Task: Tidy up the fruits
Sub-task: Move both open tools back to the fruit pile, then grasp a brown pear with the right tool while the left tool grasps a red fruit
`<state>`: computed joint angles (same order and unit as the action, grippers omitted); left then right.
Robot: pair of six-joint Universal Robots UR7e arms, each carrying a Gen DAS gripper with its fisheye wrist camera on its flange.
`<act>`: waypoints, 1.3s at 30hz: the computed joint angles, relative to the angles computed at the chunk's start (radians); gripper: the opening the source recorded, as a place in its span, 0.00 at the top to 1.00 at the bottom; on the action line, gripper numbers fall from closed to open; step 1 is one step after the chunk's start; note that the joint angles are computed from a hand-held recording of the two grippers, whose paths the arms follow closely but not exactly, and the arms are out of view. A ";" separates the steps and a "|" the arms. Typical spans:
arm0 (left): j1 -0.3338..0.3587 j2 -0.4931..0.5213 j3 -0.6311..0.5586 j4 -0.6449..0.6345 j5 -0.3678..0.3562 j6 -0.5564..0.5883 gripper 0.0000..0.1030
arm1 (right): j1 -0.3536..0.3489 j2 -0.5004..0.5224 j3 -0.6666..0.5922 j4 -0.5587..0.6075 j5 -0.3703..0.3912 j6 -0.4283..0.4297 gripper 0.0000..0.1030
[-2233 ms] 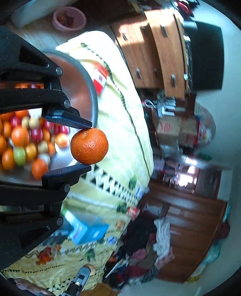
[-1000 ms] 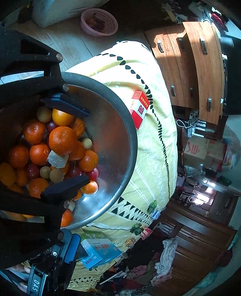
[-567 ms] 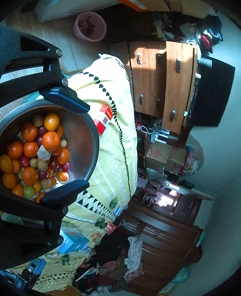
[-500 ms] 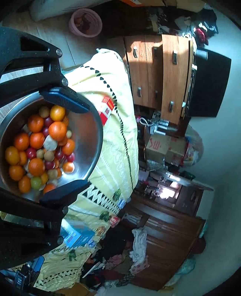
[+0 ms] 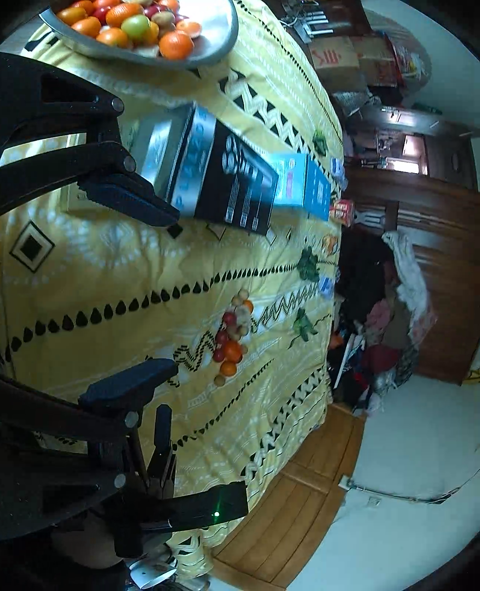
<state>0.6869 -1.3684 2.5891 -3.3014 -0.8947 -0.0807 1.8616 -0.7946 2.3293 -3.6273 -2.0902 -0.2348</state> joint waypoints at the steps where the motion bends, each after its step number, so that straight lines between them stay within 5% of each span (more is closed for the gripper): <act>1: 0.006 0.033 -0.024 0.000 -0.016 0.006 0.27 | -0.012 -0.011 0.009 -0.007 -0.005 0.003 0.19; 8: 0.126 0.214 -0.205 0.006 -0.115 0.020 0.27 | -0.145 -0.102 0.054 -0.072 0.031 -0.040 0.22; 11: 0.173 0.285 -0.283 0.024 -0.146 0.013 0.27 | -0.195 -0.132 0.032 -0.071 0.054 -0.078 0.40; 18: 0.234 0.427 -0.412 0.052 -0.169 -0.008 0.27 | -0.286 -0.139 -0.073 -0.013 0.076 -0.190 0.61; 37: 0.291 0.620 -0.617 0.119 -0.205 0.016 0.27 | -0.378 -0.052 -0.262 0.075 0.047 -0.291 0.64; 39: 0.291 0.638 -0.643 0.136 -0.219 0.030 0.28 | -0.383 -0.052 -0.257 0.063 0.049 -0.292 0.73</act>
<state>0.9783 -0.7306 1.9466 -3.1654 -1.1137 -0.0507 1.4783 -0.8468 2.0719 -3.5645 -2.0408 -0.5264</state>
